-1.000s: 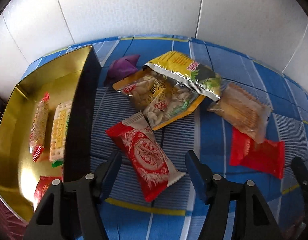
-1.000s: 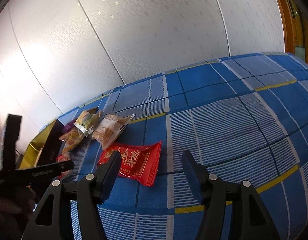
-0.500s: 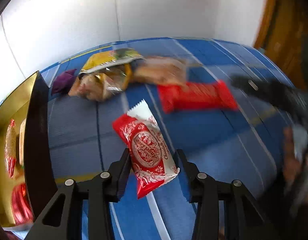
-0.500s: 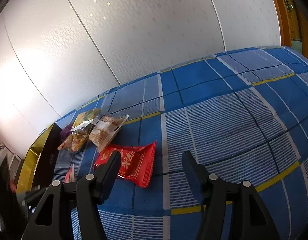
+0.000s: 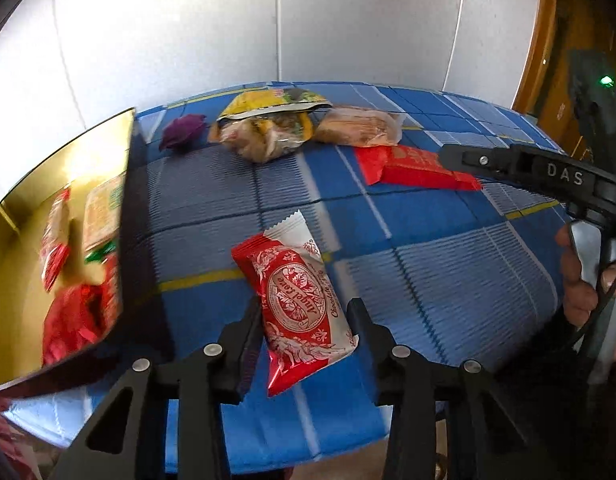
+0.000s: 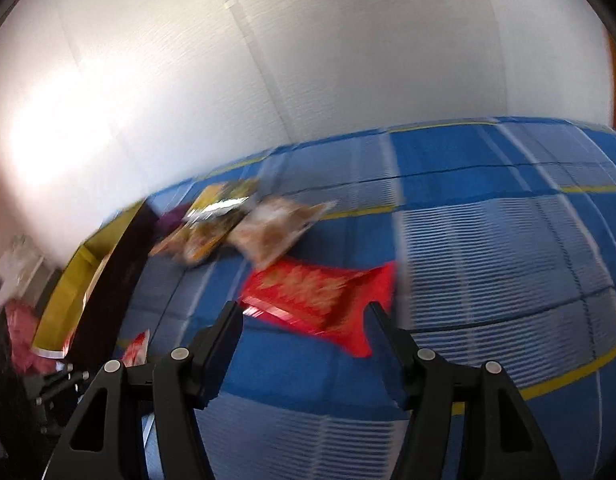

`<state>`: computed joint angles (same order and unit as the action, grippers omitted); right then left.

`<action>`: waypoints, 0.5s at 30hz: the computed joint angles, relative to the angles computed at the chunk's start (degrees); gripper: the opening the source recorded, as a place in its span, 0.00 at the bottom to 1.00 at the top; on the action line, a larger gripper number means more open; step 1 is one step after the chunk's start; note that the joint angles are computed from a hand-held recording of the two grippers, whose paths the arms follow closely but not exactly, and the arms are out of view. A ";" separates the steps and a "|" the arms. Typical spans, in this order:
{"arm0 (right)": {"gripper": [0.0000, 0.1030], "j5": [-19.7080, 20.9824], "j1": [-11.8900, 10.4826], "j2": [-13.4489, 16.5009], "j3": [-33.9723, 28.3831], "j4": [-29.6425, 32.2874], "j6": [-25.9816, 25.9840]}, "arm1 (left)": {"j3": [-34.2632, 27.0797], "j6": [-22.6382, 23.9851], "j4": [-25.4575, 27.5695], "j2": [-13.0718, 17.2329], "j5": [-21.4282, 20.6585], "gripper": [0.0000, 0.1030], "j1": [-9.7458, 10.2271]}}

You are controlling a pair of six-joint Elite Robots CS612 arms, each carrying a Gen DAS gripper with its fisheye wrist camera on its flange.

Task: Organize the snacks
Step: 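Grasp the purple pack with the right gripper while the left holds the pastry pack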

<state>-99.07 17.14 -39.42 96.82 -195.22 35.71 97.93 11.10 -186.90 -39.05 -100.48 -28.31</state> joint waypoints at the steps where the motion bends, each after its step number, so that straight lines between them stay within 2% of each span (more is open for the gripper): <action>1: 0.62 0.93 0.11 -0.04 -0.51 0.89 -1.29 | 0.45 0.10 -0.89 -0.01 -0.39 0.40 0.37; 3: 0.62 4.35 0.06 -0.08 -1.80 2.03 -4.15 | 0.99 -0.44 -3.20 0.36 -1.13 0.40 1.07; 5: 0.62 5.68 0.34 -0.06 -4.33 4.58 -7.41 | 1.37 -1.71 -5.70 0.86 -3.16 0.40 1.93; 7: 0.62 8.22 0.19 0.25 -6.77 6.20 -8.22 | 1.36 -3.33 -7.10 1.24 -4.95 0.40 2.56; 8: 0.58 9.13 0.16 0.58 -8.84 7.90 -8.53 | 1.35 -4.14 -7.65 1.38 -5.72 0.40 2.79; 11: 0.48 10.10 0.36 2.12 -14.79 13.11 -9.72 | 1.10 -5.70 -9.37 1.99 -6.89 0.40 3.16; 15: 0.41 9.99 0.97 4.84 -23.18 21.04 -12.74 | 0.23 -7.43 -9.74 2.61 -9.06 0.40 3.71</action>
